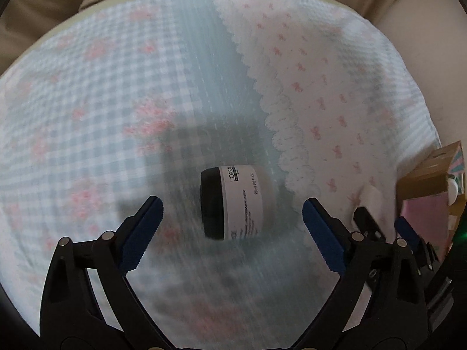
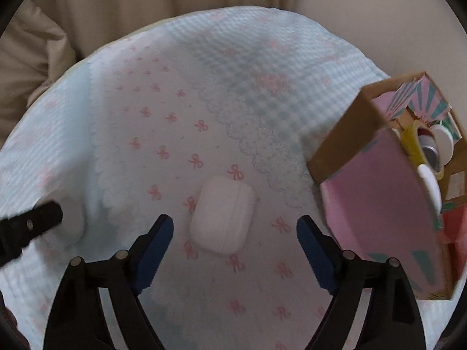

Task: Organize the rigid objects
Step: 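Grasp the black-capped white jar with the left gripper while the right grasps the white block, then carry the black-capped jar and white block with both grippers over the cardboard box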

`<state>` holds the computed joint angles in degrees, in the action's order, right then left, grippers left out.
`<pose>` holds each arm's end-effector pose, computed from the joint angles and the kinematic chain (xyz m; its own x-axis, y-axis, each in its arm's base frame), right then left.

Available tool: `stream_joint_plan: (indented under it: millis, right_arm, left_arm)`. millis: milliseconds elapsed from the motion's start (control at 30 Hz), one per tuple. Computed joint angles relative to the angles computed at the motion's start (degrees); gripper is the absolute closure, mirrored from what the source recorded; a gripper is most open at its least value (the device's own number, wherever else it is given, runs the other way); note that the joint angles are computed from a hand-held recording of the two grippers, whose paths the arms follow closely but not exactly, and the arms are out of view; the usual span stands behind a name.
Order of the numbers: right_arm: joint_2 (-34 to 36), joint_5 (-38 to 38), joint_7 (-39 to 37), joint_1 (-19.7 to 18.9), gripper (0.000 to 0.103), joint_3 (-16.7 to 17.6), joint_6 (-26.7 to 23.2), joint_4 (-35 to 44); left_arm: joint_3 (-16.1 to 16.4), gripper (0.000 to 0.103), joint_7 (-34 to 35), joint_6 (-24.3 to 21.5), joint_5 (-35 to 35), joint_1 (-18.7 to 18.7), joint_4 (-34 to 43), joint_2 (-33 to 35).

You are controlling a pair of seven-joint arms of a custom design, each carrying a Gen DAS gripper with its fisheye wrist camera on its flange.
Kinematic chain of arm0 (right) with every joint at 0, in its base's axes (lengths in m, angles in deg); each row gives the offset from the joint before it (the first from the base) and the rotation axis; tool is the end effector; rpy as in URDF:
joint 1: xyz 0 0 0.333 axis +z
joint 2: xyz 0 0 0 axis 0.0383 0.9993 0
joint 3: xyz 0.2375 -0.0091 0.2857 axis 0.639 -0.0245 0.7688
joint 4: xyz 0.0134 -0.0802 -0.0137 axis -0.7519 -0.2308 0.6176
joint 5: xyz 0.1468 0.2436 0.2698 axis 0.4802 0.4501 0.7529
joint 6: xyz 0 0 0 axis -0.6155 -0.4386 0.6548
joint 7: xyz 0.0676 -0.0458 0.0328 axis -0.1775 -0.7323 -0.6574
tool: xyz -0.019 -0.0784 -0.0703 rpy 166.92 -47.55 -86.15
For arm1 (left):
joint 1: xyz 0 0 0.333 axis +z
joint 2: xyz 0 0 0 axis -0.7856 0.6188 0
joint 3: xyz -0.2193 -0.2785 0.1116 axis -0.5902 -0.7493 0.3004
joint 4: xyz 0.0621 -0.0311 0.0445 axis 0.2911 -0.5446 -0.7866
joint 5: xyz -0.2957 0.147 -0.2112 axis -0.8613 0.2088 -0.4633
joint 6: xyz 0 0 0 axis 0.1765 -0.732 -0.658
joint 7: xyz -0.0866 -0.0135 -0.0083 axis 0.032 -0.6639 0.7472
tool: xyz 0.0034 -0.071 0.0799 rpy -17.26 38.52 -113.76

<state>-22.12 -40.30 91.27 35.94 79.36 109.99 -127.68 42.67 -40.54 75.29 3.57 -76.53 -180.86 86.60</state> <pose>0.5494 0.4154 0.4937 0.0445 -0.9981 0.0416 -0.8918 -0.0584 -0.4487 0.5367 -0.3913 0.4995 0.3334 -0.9249 0.1830 -0.8722 -0.3762 -0.3125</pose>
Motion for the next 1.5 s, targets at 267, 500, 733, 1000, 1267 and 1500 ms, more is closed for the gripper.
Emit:
stream_joint_plan:
  millis: [267,500,733,1000,1267,1500]
  right_arm:
    - [2.8,-0.2,1.3,-0.1,0.053,-0.6,1.7,1.4]
    - [2.4,-0.8,-0.7,0.6,0.058,-0.8,1.6,0.9]
    - [1.0,1.2,-2.4,-0.2,0.058,-0.2,3.5,-0.7]
    - [-2.6,4.2,-3.7,-1.1,0.060,0.8,6.0,-3.4]
    - [-10.1,8.2,-9.1,-3.0,0.061,3.0,8.0,-7.4]
    - [-18.9,18.5,-19.3,-5.7,0.061,4.4,4.8,-8.7]
  left_arm:
    - [1.0,0.041,0.2,0.8,2.7,-0.8,0.8,3.1]
    - [1.4,0.052,0.3,1.2,3.8,-1.5,2.5,4.2]
    - [1.3,0.052,-1.0,2.2,4.0,-1.3,-0.5,1.3]
    - [-0.2,0.052,-4.6,-0.4,6.4,-2.1,-2.5,-3.4]
    - [-3.2,0.052,-9.0,-7.5,9.5,-3.3,-0.3,-8.7]
    - [-6.2,0.052,-10.1,-15.9,10.4,-5.2,6.9,-10.9]
